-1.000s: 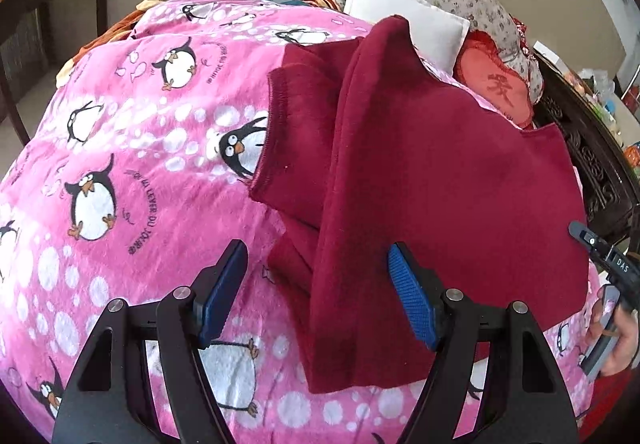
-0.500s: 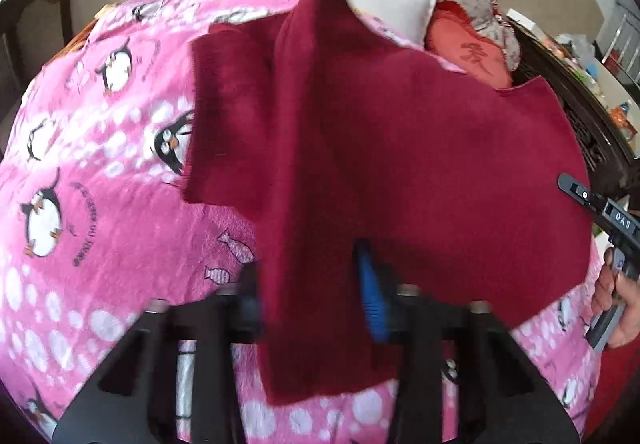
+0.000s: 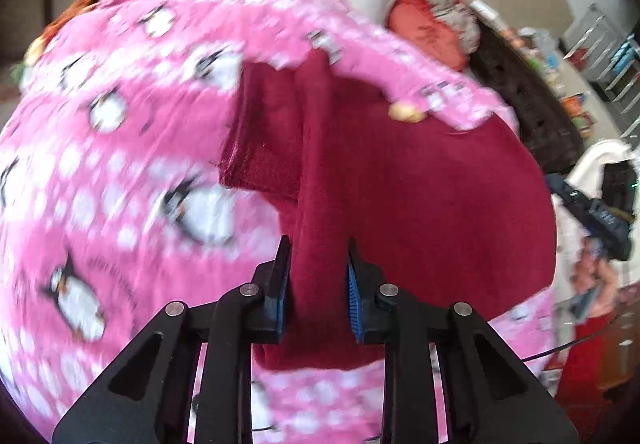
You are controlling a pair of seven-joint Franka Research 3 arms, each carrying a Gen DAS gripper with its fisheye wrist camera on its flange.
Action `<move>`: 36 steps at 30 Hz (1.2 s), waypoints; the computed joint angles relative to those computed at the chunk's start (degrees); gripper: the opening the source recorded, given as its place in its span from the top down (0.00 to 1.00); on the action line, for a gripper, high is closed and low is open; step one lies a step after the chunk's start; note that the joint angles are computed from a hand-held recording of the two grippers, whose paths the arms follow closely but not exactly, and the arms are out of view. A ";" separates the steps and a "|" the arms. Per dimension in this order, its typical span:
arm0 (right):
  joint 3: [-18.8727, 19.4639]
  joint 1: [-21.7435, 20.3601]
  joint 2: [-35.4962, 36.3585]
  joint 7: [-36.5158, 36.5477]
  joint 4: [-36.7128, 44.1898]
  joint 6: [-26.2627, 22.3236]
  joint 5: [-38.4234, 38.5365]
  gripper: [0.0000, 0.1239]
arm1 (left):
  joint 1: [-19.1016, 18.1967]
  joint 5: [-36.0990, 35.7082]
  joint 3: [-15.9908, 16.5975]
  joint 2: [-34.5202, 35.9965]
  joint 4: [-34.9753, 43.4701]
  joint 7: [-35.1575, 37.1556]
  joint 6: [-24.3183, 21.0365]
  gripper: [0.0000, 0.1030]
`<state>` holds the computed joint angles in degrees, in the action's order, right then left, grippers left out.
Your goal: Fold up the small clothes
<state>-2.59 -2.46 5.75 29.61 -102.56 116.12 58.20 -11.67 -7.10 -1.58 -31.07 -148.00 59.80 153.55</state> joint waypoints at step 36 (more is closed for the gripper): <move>12.96 21.40 12.44 15.99 11.07 14.87 -19.90 0.58 | 0.39 8.94 -2.90 -12.32 -15.44 -19.26 7.52 0.50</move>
<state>10.37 18.94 18.19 45.61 -91.49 131.00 38.29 -11.28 1.85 -4.48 -43.39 -163.44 40.53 161.06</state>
